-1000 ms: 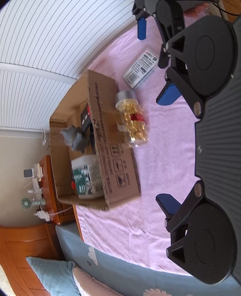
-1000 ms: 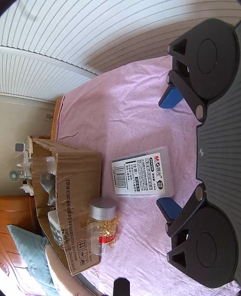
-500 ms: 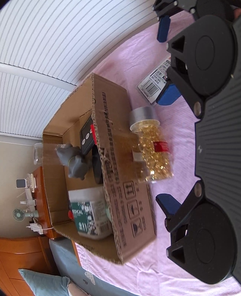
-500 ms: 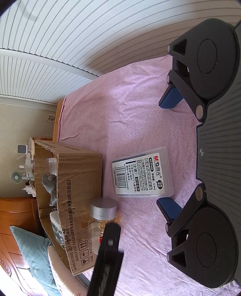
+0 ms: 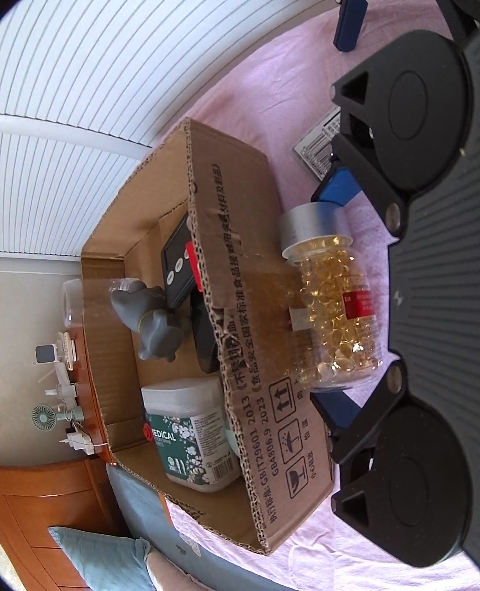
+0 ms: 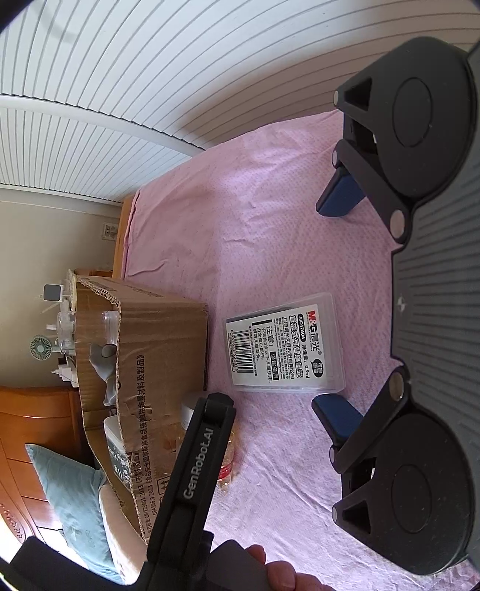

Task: Organize rigid objects
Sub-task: 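Grasp the gold capsule bottle with left gripper while right gripper approaches white printed box, then hold capsule bottle in left gripper while right gripper grasps the white printed box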

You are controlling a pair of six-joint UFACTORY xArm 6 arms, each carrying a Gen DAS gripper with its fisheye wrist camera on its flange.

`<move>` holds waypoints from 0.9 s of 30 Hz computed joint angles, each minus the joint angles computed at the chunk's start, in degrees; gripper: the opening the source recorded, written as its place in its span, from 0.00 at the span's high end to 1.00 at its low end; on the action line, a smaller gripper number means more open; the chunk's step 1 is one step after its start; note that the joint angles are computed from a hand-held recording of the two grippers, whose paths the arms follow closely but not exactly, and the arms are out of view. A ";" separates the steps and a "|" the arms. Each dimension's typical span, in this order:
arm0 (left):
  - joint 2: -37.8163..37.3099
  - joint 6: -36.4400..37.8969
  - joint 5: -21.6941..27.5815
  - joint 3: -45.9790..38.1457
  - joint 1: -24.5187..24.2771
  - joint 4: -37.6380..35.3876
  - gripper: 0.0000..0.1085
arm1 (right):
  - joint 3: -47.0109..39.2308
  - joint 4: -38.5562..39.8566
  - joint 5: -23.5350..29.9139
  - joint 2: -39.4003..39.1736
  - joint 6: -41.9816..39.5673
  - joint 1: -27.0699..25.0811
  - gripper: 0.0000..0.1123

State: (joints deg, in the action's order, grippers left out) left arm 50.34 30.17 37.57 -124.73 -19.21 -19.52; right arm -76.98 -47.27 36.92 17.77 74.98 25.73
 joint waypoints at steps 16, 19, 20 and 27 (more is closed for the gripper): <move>-8.92 8.51 -1.61 12.95 4.72 -1.72 0.13 | -3.09 5.22 8.00 0.45 -1.16 -1.19 0.08; -10.48 11.20 -3.02 15.44 5.57 -4.23 0.14 | -5.73 7.89 8.83 1.84 -5.26 -0.19 0.08; -10.79 12.07 -3.27 15.86 5.79 -5.01 0.14 | -5.77 9.17 7.16 2.02 -6.73 -0.14 0.08; -11.17 16.61 -3.04 15.96 6.86 -10.19 0.14 | -12.37 15.30 6.14 7.05 -14.39 0.66 0.08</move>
State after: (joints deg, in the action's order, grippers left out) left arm 39.16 46.77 34.54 -108.77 -12.35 -29.71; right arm -89.35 -31.98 43.06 24.82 60.58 26.39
